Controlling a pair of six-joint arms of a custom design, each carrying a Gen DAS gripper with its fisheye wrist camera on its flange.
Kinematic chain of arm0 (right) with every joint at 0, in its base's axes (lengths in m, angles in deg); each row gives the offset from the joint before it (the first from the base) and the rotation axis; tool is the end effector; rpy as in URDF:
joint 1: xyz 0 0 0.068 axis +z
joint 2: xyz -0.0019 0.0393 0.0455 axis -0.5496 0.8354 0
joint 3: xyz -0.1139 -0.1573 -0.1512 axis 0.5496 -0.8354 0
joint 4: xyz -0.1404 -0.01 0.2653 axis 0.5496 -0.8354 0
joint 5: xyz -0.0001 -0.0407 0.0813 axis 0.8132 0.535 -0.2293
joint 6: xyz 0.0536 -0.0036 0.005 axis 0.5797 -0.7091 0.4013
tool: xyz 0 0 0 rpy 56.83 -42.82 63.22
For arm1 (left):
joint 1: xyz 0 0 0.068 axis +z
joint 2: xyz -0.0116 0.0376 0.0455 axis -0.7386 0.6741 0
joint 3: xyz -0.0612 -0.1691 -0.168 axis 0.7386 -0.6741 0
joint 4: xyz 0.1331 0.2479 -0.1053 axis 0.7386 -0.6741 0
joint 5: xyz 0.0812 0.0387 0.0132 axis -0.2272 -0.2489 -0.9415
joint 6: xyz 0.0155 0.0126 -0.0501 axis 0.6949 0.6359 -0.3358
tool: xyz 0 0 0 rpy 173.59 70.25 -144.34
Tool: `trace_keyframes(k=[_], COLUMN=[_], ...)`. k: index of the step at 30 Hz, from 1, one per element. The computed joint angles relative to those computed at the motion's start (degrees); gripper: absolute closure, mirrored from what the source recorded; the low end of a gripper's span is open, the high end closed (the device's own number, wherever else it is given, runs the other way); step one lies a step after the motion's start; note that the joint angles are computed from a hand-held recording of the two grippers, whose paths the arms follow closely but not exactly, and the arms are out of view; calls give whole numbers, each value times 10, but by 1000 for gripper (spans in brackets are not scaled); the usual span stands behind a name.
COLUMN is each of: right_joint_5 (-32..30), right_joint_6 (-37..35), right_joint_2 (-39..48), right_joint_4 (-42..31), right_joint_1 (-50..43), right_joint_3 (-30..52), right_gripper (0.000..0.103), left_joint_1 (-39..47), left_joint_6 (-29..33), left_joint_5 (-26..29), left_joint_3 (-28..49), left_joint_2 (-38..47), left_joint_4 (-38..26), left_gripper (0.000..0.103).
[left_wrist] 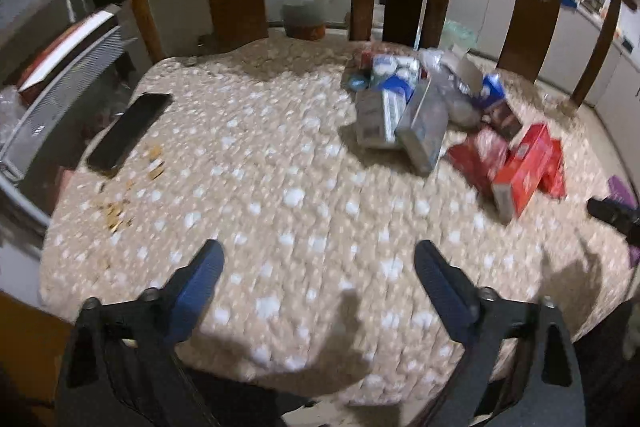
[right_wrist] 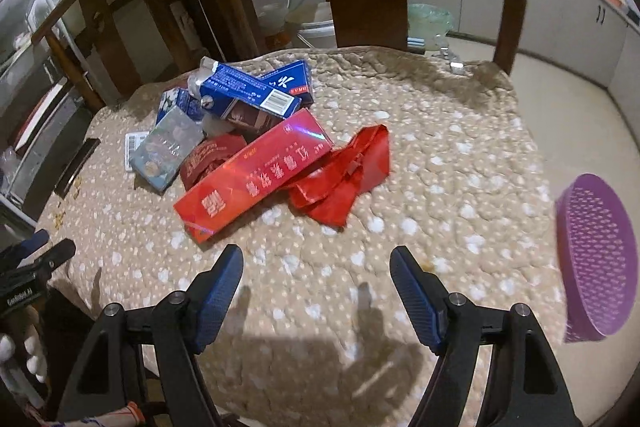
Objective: Collect trash
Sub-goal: 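Grasp the red crumpled wrapper with the right tool while the left tool grasps white and silver boxes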
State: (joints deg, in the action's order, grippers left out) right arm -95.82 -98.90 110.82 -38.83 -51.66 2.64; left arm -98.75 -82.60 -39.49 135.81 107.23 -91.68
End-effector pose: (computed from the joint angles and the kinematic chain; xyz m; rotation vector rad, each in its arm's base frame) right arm 0.2609 -0.0676 0.2722 -0.5249 2.5189 0.4093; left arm 0.1486 -0.1520 0.2576 -0.6499 2.4520 0.1916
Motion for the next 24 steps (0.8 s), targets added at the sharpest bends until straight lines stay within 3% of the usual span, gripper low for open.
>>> trace_keyframes(k=[1,6,12,16,18,24], right_joint_5=[-3,-22,-8,7,13,4], right_joint_6=[8,60,132,155,163,180], right_joint_2=[10,82,144,173,185,201], right_joint_4=[8,31,87,116,128,164], right_joint_1=[4,16,45,64,72,81], right_joint_3=[3,43,70,76,78,76], right_gripper=[23,28,37,40,40,39], left_joint_1=[16,108,151,203,216,229], left_joint_6=[26,164,296,371,384,397], left_joint_5=[7,77,75,118,113,112], left_joint_3=[-6,-2,66,94,104,119], left_joint_2=[-10,-5,113,187,211,247], left_joint_4=[21,134,210,250,257,263], left_gripper=[22,61,60,57,41,27])
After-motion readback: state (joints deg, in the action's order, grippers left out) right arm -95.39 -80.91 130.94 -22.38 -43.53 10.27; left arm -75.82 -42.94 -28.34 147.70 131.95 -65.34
